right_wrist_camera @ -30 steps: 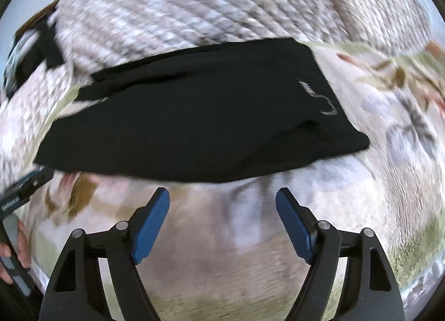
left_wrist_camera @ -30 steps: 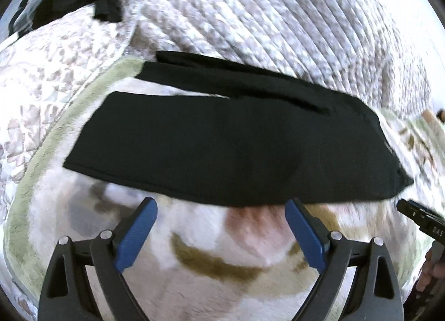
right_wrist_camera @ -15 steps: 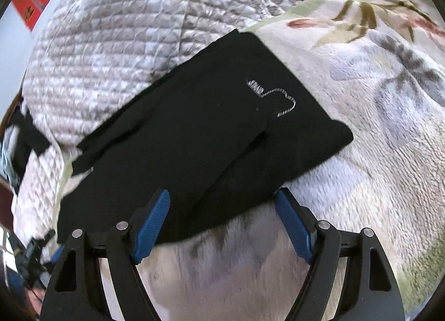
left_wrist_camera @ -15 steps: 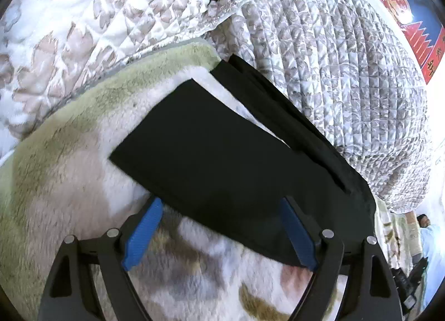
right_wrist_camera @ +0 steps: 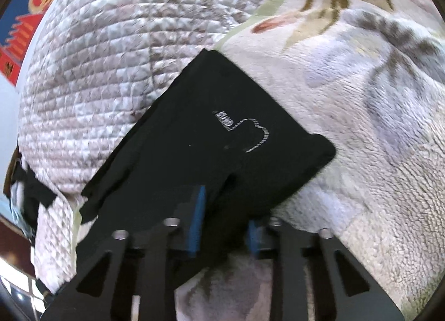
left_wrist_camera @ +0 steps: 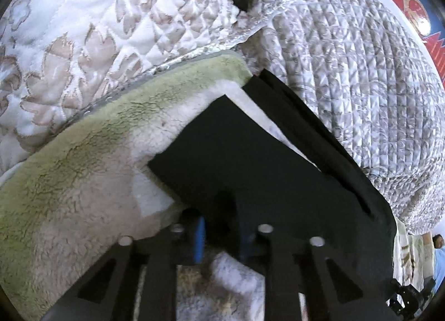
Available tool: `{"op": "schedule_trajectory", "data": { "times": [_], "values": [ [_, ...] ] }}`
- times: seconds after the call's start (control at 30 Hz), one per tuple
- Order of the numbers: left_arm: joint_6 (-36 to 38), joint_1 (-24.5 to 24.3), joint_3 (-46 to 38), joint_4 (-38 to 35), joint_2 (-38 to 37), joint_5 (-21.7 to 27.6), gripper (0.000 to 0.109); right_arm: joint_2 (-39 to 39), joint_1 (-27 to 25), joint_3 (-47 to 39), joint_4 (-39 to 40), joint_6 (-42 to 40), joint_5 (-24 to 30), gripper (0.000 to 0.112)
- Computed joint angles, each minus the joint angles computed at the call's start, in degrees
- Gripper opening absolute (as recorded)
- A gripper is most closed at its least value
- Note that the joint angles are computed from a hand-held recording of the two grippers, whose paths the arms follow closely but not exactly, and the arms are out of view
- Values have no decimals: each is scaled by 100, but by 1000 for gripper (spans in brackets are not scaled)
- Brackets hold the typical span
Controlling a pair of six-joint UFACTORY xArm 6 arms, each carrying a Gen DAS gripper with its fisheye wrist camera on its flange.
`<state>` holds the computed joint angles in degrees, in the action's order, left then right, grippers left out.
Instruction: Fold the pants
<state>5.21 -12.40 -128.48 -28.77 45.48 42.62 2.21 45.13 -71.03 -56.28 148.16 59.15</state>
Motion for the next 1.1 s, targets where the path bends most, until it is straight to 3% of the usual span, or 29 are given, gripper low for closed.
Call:
{"op": "schedule_trajectory", "data": {
  "times": [0.1,0.3,0.5,0.63,0.77,0.97,1.1],
  "values": [
    [57,-8,-71,56,23,70,8,-81,-32,118,-95,175,-110,13],
    [115,-40,-137,297,22,149,6,-267,-226,390,-122,389,-626,12],
    [251,6,-284,199,15,443,4,-255,-88,226,-146,273,-362,4],
    [660,99,301,-199,-524,513,4,-347,163,48,-214,92,-60,1],
    [1144,274,1394,-540,-1368,338,4,-402,573,-148,-102,-2,378,1],
    [1807,578,2798,-1065,-2379,274,4,-407,1372,-176,0,661,966,1],
    [2186,648,3486,-1164,-2823,98,4,-266,1803,-505,232,561,1565,1]
  ]
}}
